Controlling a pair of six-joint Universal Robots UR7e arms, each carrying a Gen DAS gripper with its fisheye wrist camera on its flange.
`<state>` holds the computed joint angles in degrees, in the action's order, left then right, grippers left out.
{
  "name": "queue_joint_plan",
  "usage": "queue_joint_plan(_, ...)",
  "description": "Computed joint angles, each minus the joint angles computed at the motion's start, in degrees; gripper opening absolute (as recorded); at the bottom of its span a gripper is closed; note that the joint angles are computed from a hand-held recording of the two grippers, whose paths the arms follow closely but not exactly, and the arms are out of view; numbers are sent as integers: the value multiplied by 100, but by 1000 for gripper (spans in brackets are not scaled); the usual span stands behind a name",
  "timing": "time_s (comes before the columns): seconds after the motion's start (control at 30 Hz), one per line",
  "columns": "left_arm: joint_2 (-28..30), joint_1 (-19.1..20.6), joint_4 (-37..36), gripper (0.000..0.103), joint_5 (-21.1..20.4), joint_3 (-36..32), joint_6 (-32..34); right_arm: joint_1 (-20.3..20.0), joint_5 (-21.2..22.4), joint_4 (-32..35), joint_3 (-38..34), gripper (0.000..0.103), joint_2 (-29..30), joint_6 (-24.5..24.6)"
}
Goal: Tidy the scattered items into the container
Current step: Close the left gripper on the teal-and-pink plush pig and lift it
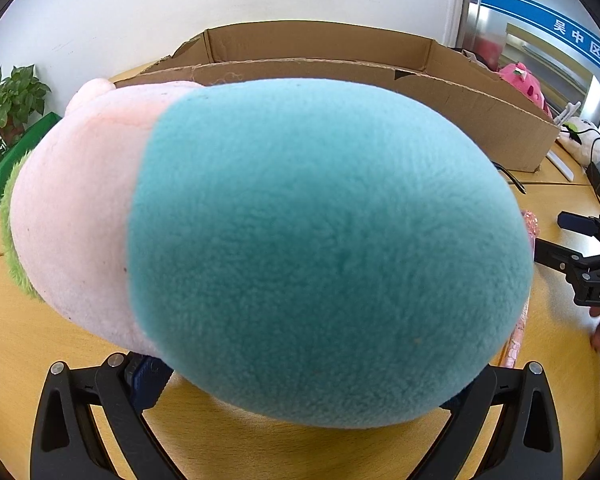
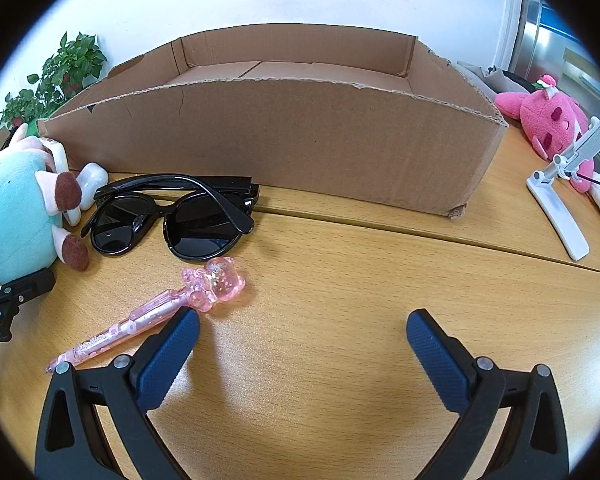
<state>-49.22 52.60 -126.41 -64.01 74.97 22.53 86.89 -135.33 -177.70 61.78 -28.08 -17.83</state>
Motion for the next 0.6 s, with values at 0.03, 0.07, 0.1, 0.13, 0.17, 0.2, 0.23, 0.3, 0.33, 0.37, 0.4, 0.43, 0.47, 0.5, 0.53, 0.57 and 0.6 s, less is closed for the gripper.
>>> queue_joint_plan(0.03,-6,-2,-19,103,19,16,-32,45,-53,-110,285,103,-156,59)
queue_joint_plan(0.07,-2,-15,-40,103,47,28,-61,49,-34,-123,330,103,-182,58)
queue_joint_plan(0.1,-6,-17,-52,103,61,38,-93,43,-26,-142,357,103,-191,58)
queue_joint_plan(0.13,-7,-13,-53,103,62,35,-93,66,-42,-190,534,103,-290,85)
queue_joint_plan(0.17,-10,-7,-50,103,61,33,-87,69,-40,-226,646,103,-364,77)
queue_joint_plan(0.2,-10,-4,-48,103,60,29,-84,83,-84,-133,823,103,-630,106)
queue_joint_plan(0.23,-9,-9,-50,103,63,32,-90,63,-20,-16,761,103,-670,88)
queue_joint_plan(0.3,-9,-15,-68,103,89,42,-115,75,-12,-58,763,103,-618,74)
queue_joint_plan(0.33,20,-38,-74,103,97,32,-154,80,13,-74,829,103,-643,46)
queue_joint_plan(0.37,13,-39,-77,103,102,41,-167,175,-142,-233,1065,103,-742,181)
queue_joint_plan(0.4,15,-43,-84,103,111,45,-166,146,-57,-184,1061,103,-745,114)
queue_joint_plan(0.43,19,-45,-85,103,112,43,-170,131,-47,-278,1294,103,-905,115)
queue_joint_plan(0.47,23,-47,-84,103,113,40,-173,122,-38,-341,1475,103,-1029,109)
queue_joint_plan(0.5,23,-47,-84,103,113,40,-173,124,-39,-343,1477,103,-1029,110)
queue_joint_plan(0.53,24,-47,-83,103,116,38,-175,116,-33,-340,1451,103,-1012,104)
queue_joint_plan(0.57,41,-55,-87,103,128,27,-194,120,-35,-349,1497,103,-1042,110)
queue_joint_plan(0.6,57,-65,-112,103,161,26,-240,116,-28,-371,1524,103,-1055,97)
